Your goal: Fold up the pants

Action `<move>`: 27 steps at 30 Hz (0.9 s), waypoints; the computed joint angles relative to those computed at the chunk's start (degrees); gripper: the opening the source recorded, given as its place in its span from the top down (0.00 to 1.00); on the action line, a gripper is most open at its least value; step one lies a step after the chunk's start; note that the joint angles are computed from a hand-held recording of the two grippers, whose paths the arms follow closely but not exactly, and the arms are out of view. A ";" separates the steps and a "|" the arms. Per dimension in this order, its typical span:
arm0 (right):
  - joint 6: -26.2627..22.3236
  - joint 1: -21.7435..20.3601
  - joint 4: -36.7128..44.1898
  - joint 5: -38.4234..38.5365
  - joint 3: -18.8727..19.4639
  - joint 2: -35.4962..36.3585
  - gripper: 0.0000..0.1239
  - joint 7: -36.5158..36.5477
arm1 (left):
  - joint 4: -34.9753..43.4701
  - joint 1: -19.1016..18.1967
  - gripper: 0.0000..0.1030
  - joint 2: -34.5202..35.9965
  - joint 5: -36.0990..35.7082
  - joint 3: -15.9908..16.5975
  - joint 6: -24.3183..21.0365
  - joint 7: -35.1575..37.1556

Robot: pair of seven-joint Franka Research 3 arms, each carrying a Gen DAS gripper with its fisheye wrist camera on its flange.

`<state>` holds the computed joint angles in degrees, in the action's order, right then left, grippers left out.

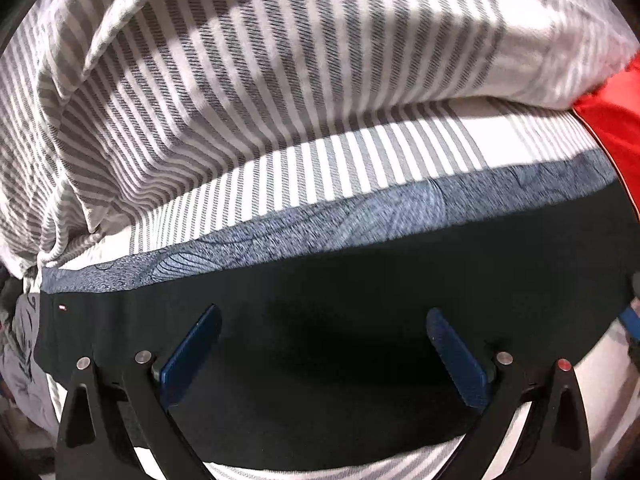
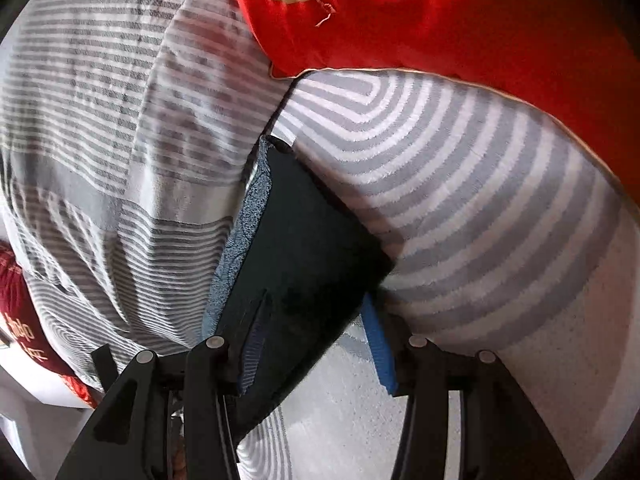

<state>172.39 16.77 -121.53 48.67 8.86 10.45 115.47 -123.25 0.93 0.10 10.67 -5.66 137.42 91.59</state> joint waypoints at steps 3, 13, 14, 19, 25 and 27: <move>1.57 -1.38 -0.77 7.93 2.27 -0.67 0.60 -4.71 | 1.61 0.02 0.00 1.32 0.25 -0.01 0.08 -2.70; 4.16 -1.51 6.56 15.88 3.23 5.44 0.57 -11.60 | 1.67 -1.51 0.00 4.86 5.36 -0.87 3.10 -9.01; 3.64 -1.67 7.26 15.30 3.26 5.98 0.57 -11.34 | 1.46 -1.29 0.00 4.78 4.55 -0.82 3.43 -8.75; 0.20 -2.58 10.97 12.47 3.24 8.79 0.74 -8.73 | 0.79 -0.99 0.00 4.82 4.34 -0.75 4.94 -7.41; -2.14 -4.95 12.85 15.72 5.65 8.95 0.88 -13.34 | 1.60 -1.52 0.00 4.78 8.17 -0.41 4.08 -11.85; -2.88 -4.81 13.21 16.72 5.55 8.33 0.88 -15.32 | 0.46 -1.52 0.00 3.90 11.57 -0.03 6.69 -15.29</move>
<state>169.51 11.96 -108.32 65.39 14.41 18.79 100.15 -122.79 -0.59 4.00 22.24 -5.69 144.12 76.30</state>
